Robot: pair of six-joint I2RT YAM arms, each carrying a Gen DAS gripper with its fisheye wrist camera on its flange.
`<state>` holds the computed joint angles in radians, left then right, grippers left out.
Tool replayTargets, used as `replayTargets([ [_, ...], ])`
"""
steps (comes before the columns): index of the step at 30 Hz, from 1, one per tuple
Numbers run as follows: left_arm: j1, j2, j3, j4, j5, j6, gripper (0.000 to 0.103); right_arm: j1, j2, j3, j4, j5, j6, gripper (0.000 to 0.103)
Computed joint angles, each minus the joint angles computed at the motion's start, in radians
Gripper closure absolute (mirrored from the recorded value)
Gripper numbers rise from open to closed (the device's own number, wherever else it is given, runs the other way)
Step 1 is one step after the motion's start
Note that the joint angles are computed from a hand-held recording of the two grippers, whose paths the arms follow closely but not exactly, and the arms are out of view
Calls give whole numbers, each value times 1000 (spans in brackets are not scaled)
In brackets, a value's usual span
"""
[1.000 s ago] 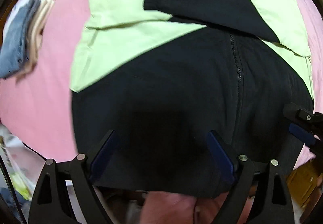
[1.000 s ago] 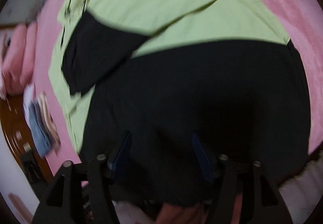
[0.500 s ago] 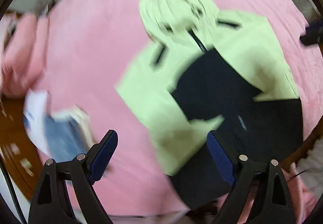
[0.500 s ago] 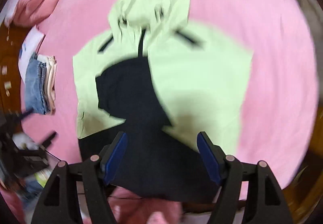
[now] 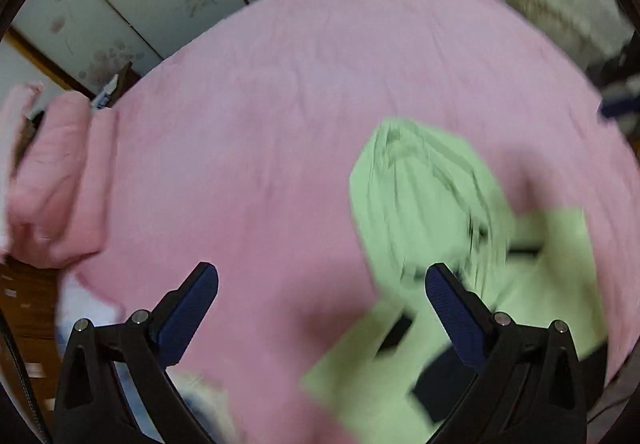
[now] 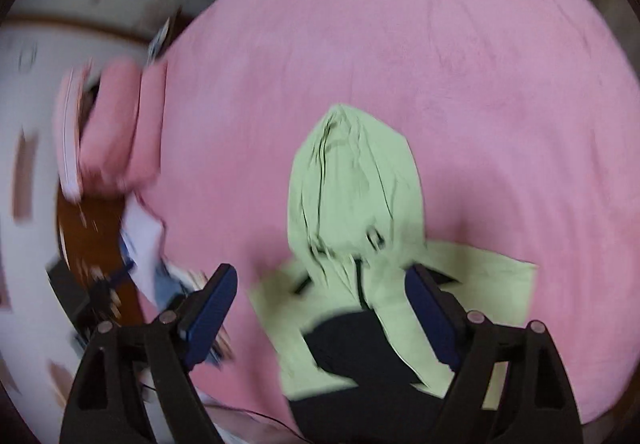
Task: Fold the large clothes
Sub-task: 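Grasp the edges of the green hood with both tools, then lift the hood with both tools and fold it over the jacket body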
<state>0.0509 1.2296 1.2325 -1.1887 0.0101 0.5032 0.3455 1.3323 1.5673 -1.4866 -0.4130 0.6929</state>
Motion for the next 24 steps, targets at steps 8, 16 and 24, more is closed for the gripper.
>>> replayTargets([
  [8,85,320,-402,586,126,-295,3,-68,56,-577,670,53,-8,17],
  [16,159,648,-443,811,259,-398,5,-35,301,-827,1110,47,-11,21],
  [24,154,746,-425,857,354,-448,18,-125,355,-979,1512,-37,220,77],
])
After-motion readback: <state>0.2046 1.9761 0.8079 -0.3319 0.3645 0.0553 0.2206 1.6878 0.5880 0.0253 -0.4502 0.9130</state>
